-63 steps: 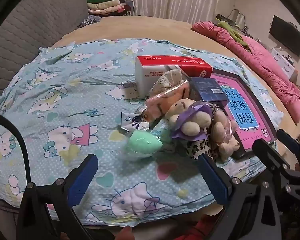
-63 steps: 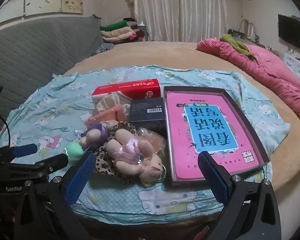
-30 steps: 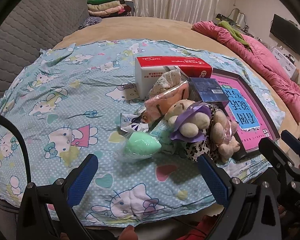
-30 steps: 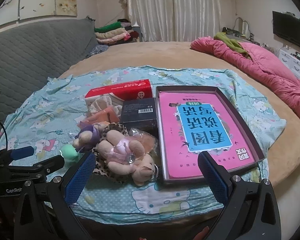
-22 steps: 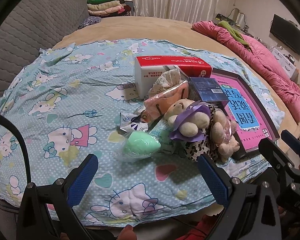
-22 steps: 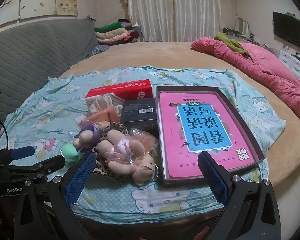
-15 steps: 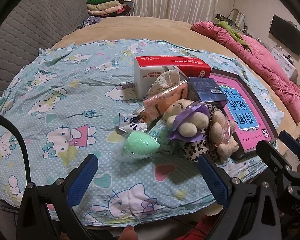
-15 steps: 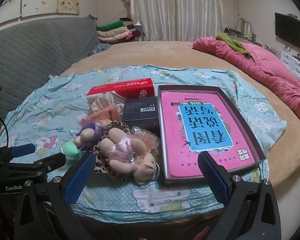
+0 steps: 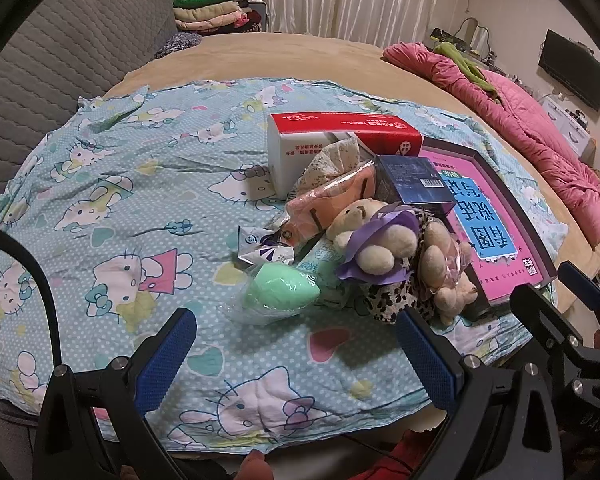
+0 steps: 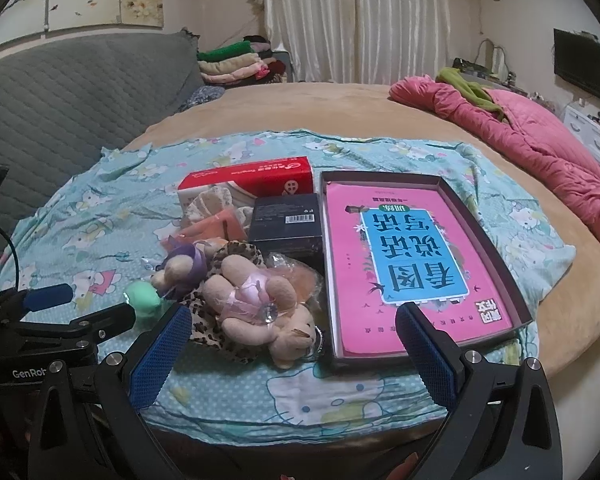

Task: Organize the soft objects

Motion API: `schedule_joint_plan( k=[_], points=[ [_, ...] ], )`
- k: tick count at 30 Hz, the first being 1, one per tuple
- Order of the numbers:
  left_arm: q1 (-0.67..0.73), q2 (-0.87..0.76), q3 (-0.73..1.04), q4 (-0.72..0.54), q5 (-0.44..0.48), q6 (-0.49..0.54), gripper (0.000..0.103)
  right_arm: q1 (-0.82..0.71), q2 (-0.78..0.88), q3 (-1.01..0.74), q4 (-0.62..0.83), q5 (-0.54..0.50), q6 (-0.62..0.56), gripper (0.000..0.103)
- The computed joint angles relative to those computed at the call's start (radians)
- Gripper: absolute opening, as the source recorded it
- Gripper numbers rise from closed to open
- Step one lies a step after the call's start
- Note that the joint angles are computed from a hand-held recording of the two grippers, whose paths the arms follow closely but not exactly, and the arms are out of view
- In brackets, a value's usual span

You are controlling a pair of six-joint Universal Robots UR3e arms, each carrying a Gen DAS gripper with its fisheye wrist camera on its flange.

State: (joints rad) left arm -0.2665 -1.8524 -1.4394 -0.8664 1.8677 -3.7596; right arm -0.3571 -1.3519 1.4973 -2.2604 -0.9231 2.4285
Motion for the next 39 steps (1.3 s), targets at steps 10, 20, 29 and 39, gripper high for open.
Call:
schedule_joint_plan(
  k=[10, 20, 29, 39],
  points=[
    [0.025, 0.022, -0.034, 0.014, -0.032, -0.008, 0.101, 0.002, 0.004, -0.007, 0.012, -0.003, -0.006, 0.102],
    [0.118, 0.083, -0.162, 0.064, -0.13, -0.028, 0.101, 0.049, 0.086, -0.103, 0.076, -0.055, -0.036, 0.102],
    [0.186, 0.08, -0.228, 0.128, -0.212, -0.016, 0.101, 0.088, 0.16, -0.181, 0.109, -0.108, -0.072, 0.102],
    [0.194, -0.041, -0.146, 0.161, -0.258, 0.033, 0.093, 0.122, 0.234, -0.276, 0.168, -0.159, -0.093, 0.102]
  ],
)
